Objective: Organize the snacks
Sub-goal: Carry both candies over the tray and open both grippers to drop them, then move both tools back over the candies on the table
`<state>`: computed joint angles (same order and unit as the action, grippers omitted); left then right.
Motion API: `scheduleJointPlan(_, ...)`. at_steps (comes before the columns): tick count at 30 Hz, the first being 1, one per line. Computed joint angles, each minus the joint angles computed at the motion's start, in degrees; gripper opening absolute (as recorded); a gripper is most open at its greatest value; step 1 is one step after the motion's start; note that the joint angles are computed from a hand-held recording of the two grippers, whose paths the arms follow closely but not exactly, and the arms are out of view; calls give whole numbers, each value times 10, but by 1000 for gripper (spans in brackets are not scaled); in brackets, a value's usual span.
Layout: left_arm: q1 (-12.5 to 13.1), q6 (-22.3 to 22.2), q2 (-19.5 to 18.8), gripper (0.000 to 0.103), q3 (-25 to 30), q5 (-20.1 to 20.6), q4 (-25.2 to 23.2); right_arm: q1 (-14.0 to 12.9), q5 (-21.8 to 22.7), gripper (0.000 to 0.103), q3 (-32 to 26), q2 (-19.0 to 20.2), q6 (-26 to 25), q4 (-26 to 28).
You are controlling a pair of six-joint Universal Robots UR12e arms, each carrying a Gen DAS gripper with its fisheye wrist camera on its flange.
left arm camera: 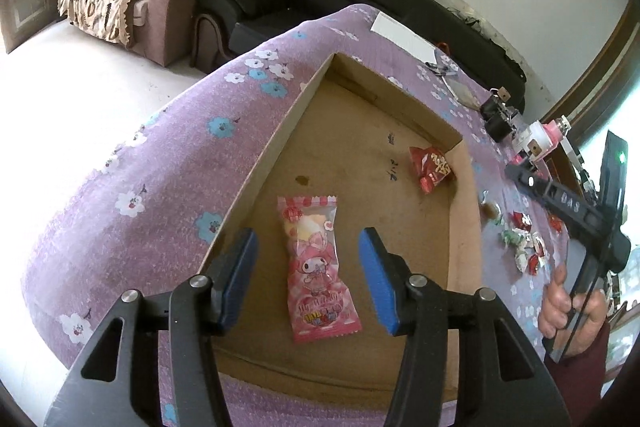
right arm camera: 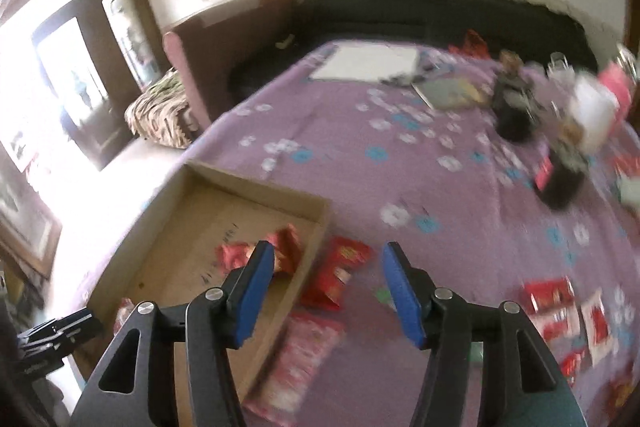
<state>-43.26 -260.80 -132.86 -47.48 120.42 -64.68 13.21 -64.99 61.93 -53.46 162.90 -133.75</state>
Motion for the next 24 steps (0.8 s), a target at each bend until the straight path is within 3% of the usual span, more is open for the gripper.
scheduleJointPlan(8,-5,-3,-10,51,17,-2,-10,-7,-11,58,31,-8,-6,22)
scheduleJointPlan(12,-8,-3,-11,51,23,4,-13,-6,-4,57,19,4,23,6)
scheduleJointPlan(16,-10,-2,-15,51,31,4,-18,1,-26,56,-9,29,41,-28)
scheduleJointPlan(19,-11,2,-17,51,35,-1,-19,5,-37,54,-49,55,44,-6)
scheduleJointPlan(22,-11,4,-17,51,36,-2,-18,7,-32,46,-73,68,6,51)
scheduleJointPlan(24,-10,4,-18,51,37,-2,-17,7,-25,44,-64,62,-20,59)
